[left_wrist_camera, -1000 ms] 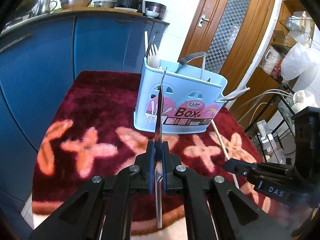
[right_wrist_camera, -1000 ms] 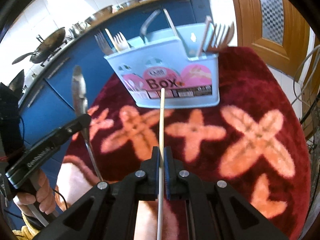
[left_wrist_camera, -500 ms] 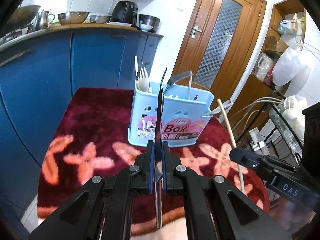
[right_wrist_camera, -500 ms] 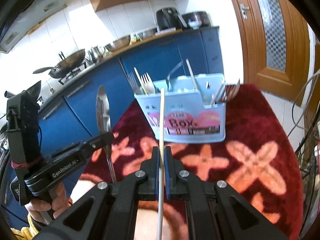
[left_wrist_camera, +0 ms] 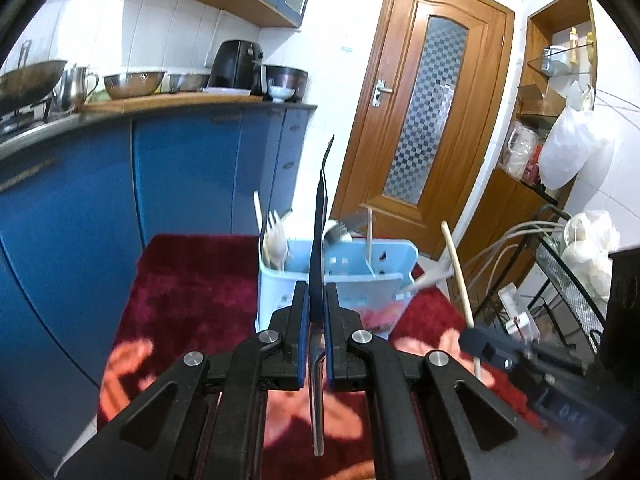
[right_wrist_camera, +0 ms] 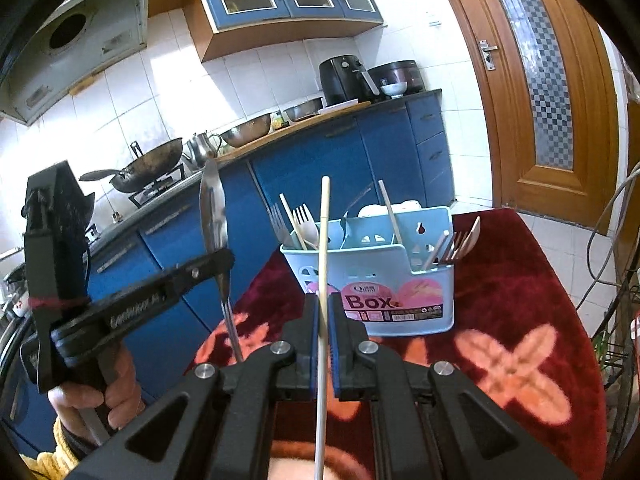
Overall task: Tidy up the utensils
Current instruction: 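Carry the knife and wooden chopstick above the caddy and lower them in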
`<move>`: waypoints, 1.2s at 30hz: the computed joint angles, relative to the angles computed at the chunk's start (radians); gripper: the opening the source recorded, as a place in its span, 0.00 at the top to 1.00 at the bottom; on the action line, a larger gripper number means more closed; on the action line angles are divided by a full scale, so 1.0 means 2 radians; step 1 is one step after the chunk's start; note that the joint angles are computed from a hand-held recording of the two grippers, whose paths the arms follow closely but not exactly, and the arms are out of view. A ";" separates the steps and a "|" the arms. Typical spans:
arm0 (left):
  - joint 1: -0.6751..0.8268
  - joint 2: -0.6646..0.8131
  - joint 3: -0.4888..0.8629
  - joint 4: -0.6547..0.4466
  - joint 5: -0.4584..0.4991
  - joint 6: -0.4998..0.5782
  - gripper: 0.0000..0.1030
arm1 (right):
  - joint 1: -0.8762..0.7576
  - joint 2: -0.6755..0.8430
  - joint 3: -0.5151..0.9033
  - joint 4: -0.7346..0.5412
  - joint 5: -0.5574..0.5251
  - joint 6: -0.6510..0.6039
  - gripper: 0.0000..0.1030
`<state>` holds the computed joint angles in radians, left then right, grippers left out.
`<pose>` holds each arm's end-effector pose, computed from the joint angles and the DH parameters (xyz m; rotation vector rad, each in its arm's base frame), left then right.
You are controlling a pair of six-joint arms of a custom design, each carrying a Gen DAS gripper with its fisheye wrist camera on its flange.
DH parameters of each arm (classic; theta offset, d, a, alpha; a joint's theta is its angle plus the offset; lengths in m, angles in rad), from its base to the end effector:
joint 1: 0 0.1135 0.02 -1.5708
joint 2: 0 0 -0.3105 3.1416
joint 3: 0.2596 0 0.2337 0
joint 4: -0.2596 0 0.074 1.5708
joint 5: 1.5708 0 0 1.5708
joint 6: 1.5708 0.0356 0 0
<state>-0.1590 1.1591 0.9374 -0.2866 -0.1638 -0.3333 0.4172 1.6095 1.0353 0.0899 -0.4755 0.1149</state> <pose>0.2227 -0.0298 0.3538 -0.2799 2.0553 -0.1317 0.3113 0.1558 0.3023 -0.6124 2.0048 0.8143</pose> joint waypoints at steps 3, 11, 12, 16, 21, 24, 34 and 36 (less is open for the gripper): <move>0.011 0.020 0.024 0.005 0.005 0.008 0.95 | -0.004 0.005 0.000 0.007 -0.005 0.003 0.94; 0.030 0.072 0.088 0.028 0.006 0.028 0.95 | -0.017 0.022 0.014 0.026 -0.009 0.006 0.94; 0.034 0.080 0.096 0.035 0.011 0.032 0.95 | -0.018 0.024 0.016 0.027 -0.009 0.006 0.94; 0.047 0.104 0.121 0.062 0.032 0.038 0.95 | -0.023 0.036 0.030 0.033 -0.012 0.010 0.94; 0.051 0.141 0.156 0.079 0.017 0.050 0.95 | -0.029 0.052 0.048 0.048 -0.008 0.016 0.94; 0.052 0.162 0.165 0.093 0.009 0.054 0.95 | -0.031 0.066 0.066 0.061 -0.007 0.029 0.94; 0.060 0.201 0.135 0.157 -0.001 0.049 0.95 | -0.009 0.124 0.116 0.162 0.081 0.046 0.94; 0.062 0.206 0.121 0.174 0.003 0.048 0.95 | -0.003 0.143 0.133 0.182 0.107 0.045 0.94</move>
